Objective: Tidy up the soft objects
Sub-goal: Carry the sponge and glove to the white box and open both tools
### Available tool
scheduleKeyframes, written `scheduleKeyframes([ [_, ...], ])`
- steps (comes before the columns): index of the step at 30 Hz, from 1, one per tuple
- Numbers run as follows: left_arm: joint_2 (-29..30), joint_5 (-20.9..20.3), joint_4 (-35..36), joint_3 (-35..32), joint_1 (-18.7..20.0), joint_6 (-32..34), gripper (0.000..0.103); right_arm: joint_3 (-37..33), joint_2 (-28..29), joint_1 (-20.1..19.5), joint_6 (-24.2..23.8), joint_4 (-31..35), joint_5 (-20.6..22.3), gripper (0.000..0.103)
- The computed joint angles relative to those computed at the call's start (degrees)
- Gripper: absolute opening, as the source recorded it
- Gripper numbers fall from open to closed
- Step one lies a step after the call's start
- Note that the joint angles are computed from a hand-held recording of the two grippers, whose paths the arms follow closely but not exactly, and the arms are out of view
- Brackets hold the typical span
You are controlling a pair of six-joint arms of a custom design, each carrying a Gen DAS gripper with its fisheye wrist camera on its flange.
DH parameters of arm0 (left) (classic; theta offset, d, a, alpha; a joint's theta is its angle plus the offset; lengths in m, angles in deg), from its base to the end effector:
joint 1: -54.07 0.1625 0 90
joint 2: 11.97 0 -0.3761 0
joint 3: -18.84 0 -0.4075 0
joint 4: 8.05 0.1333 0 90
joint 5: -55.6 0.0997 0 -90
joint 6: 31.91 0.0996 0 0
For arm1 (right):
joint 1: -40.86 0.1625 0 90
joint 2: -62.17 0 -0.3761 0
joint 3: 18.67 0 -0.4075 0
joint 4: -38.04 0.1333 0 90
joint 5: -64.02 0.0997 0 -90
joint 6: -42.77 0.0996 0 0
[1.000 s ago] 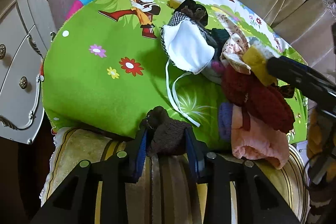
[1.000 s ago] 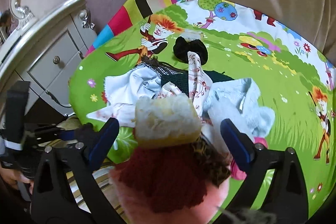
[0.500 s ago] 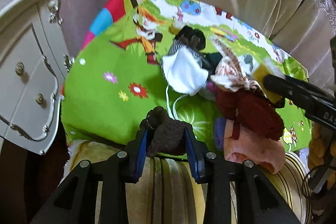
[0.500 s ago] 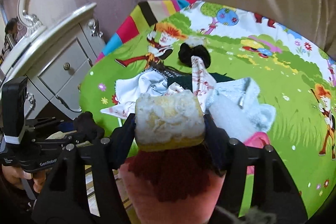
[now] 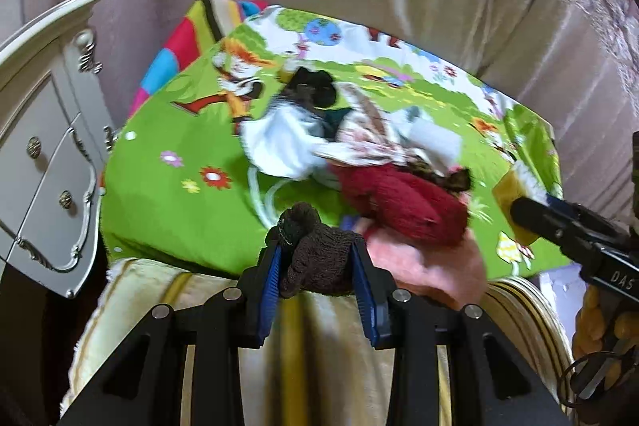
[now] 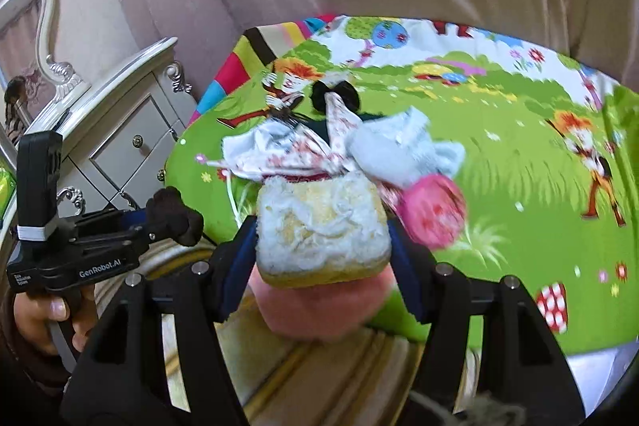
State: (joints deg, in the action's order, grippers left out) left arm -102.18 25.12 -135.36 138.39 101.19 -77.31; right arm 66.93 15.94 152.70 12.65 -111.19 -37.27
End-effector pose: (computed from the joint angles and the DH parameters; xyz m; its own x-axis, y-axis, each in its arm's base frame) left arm -0.1522 -0.4859 0.3027 -0.7979 -0.3358 -0.5005 0.1506 0.6930 -0.7051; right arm 0.3668 -0.6094 0.1176 -0.6332 -0.7003 0.3297 -0.7718 0.6031 -0.2015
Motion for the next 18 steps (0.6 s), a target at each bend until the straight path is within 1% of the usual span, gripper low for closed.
scheduleKeyframes([
  [6, 3.42, -1.47, -3.38, -0.86, -2.36, 3.50, 0.036, 5.25, -5.23, -1.61, 1.27, -1.10, -0.51, 0.067],
  [14, 9.86, -6.04, -7.19, -3.57, -4.19, 7.57, 0.036, 11.03, -12.43, -4.54, 3.59, -3.76, -2.00, 0.067],
  [18, 13.06, -8.25, -9.27, -5.01, -5.02, 9.82, 0.036, 13.57, -15.87, -6.20, 3.80, -5.62, -3.44, 0.067],
])
